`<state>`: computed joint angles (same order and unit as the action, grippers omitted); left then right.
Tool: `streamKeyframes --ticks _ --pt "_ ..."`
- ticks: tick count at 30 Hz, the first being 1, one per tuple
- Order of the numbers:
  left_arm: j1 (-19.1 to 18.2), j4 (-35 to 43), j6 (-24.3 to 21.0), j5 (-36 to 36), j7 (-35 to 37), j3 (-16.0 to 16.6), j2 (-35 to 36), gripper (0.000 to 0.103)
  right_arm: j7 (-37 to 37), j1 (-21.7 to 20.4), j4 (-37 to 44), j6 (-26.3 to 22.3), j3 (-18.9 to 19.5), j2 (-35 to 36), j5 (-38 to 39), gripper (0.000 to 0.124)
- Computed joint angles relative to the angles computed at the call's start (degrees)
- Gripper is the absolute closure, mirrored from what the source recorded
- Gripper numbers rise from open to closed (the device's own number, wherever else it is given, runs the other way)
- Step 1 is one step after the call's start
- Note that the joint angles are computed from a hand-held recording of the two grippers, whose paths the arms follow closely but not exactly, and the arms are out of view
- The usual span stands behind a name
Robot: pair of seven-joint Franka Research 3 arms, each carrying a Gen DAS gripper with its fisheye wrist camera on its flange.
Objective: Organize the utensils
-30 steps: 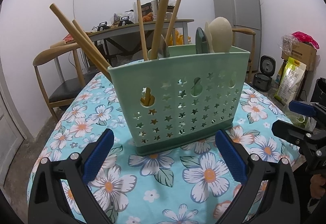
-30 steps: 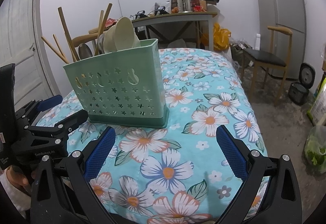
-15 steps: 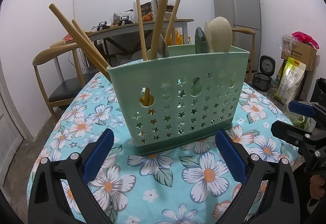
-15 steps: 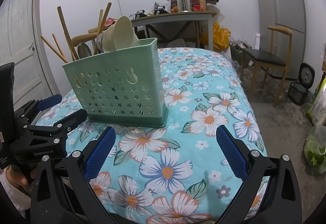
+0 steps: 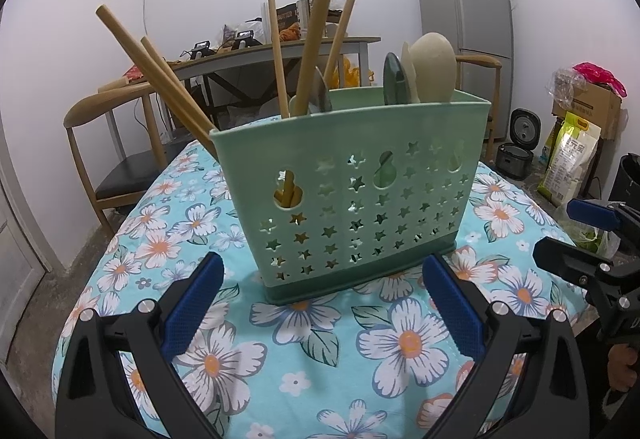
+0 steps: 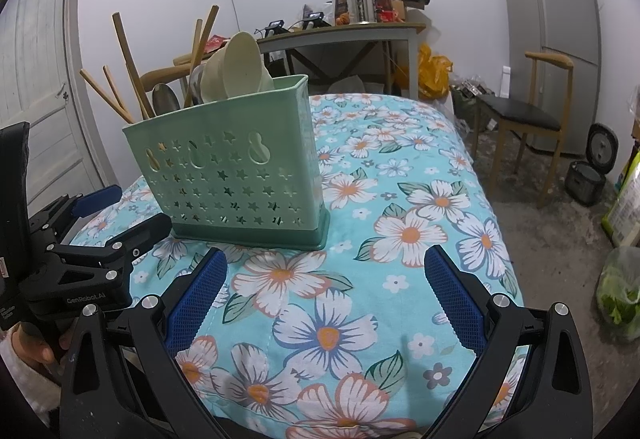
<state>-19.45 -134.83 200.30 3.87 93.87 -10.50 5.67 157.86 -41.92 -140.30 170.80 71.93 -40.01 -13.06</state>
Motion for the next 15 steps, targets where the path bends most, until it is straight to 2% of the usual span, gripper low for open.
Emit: streamKeyframes --ticks 15 --pt "-0.09 -0.04 -0.25 -0.09 0.02 0.09 -0.06 0.006 -0.24 0.27 -0.04 -0.17 -0.33 -0.07 -0.40 0.029"
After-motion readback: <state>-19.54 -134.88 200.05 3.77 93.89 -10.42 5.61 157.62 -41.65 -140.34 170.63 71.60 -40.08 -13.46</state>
